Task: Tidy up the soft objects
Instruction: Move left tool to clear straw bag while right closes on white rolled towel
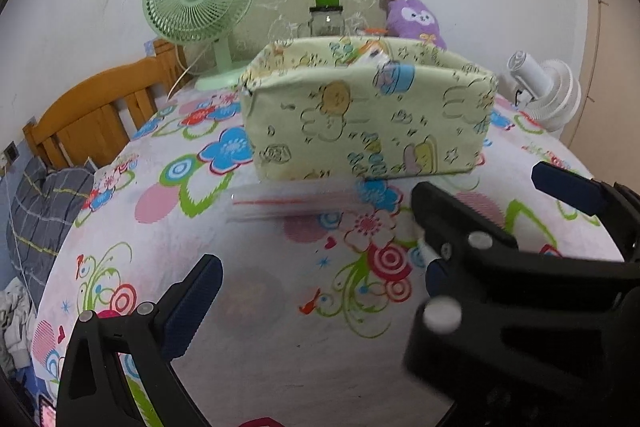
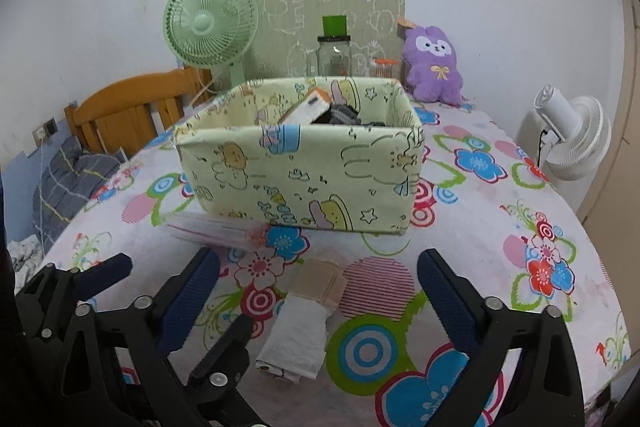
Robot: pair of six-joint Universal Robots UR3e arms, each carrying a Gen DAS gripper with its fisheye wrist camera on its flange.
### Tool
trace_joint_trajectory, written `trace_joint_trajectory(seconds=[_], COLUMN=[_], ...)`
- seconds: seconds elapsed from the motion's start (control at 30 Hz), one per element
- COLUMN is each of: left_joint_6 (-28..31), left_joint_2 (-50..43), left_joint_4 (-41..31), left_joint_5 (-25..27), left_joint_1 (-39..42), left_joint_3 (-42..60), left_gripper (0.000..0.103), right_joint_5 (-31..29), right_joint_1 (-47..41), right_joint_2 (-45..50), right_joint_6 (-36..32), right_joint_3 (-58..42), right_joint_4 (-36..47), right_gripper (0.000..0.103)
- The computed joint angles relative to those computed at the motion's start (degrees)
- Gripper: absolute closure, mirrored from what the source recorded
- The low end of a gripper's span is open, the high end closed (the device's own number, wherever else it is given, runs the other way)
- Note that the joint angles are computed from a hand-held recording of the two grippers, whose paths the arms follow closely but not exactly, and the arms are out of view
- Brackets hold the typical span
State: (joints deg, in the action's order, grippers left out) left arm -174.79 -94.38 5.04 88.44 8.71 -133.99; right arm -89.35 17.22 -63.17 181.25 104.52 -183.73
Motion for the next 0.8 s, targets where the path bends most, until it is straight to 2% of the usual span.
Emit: trace_joint_trajectory(seconds=[0.23, 0.3, 0.43, 0.5, 0.57, 0.7, 0.8], left_joint_6=[0.9, 0.8, 0.7, 0.7, 0.8, 0.8, 0.4], left_joint_2=[-2.5, -2.8, -3.3, -3.7, -4.0, -4.1, -4.2], left_joint_4=[0.0, -0.2, -0.9, -1.7, -2.4, -2.7, -4.0], left_joint_5=[-0.4, -1.0, -1.4, -1.4, -1.2, -0.9, -1.1], left_joint_1=[0.4, 0.9, 1.5, 1.6, 1.4, 1.3, 1.5], left_joint_3=[0.5, 0.7, 1.1, 1.6, 2.0, 2.5, 3.4], left_gripper=[0.001, 0.001, 0.001, 0.001, 0.001, 0.001, 0.001], right_joint_5=[-0.2, 0.5, 1.9, 2.8, 2.8, 2.1, 2.3], right_joint_1=[0.0, -0.1, -0.2, -0.3, -0.1, 0.2, 0.0], right_joint_2=[2.8, 3.5, 4.7, 5.3, 6.0, 6.3, 6.3], right_joint_6=[0.7, 0.4, 0.0, -0.4, -0.6, -1.1, -1.5], right_joint_3=[-4.0, -5.2, -7.1, -8.0, -8.9, -9.6, -9.8], right_joint_4=[6.0, 8.4, 11.7, 13.2, 13.9, 14.2, 14.3], right_gripper=[0.015, 0.021, 0.027, 0.035, 0.039, 0.06, 0.07])
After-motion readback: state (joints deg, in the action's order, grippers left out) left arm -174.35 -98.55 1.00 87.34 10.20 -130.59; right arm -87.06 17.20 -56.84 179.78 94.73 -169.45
